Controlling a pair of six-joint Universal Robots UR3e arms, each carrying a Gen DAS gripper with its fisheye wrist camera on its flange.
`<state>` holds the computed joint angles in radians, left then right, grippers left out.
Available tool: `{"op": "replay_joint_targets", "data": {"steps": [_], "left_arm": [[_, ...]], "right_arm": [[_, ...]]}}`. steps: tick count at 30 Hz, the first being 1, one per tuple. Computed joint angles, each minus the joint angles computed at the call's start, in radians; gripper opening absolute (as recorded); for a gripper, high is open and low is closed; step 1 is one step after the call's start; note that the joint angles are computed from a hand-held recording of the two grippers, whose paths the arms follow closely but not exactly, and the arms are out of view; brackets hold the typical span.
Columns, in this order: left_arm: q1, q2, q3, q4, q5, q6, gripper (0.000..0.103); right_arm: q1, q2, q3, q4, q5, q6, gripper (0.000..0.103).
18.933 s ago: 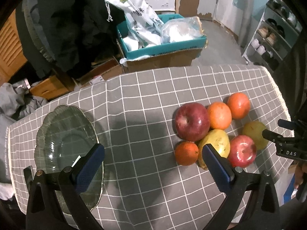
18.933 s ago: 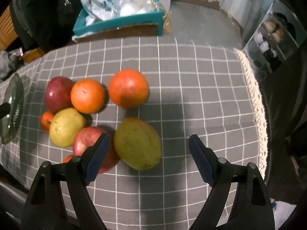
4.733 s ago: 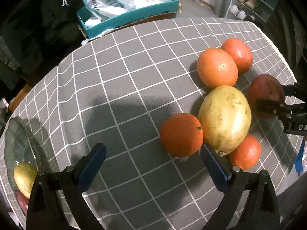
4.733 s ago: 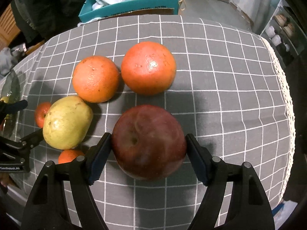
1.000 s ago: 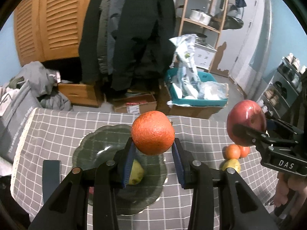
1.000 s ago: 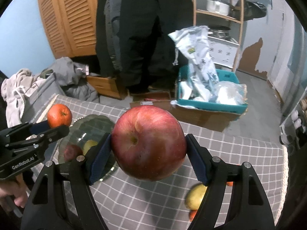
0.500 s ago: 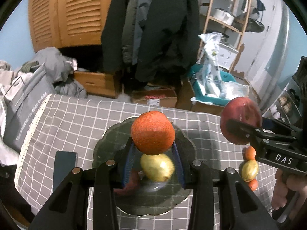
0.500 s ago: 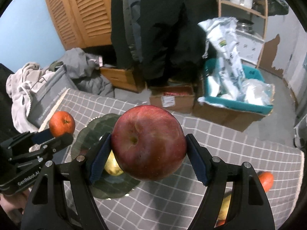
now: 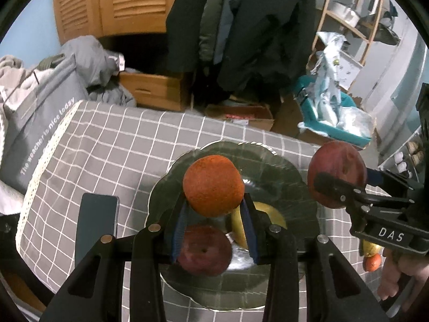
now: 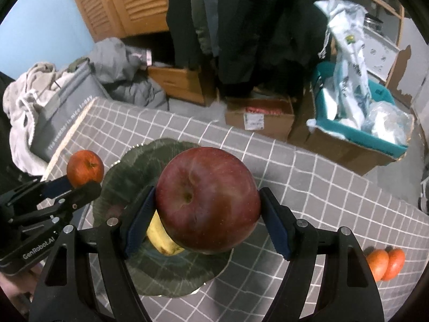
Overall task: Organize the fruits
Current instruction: 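Lower the brownish-orange fruit into the bowl and open the left tool while the right tool releases the apple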
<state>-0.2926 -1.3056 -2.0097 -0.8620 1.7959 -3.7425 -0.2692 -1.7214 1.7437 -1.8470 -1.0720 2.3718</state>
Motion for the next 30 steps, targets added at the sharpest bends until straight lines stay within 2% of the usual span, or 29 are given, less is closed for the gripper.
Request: {"op": "replay_joint_targets", "data": {"steps": [8, 30], "left_arm": [[0.058, -0.005, -0.074, 0.037, -0.053, 0.003, 0.039], [0.096, -0.024, -0.149, 0.077, -0.122, 0.009, 0.039]], "right_arm": [[0.066, 0.069, 0.012, -0.062, -0.047, 0.030, 0.077], [0.116, 0.140, -0.011, -0.049, -0.055, 0.057, 0.077]]}}
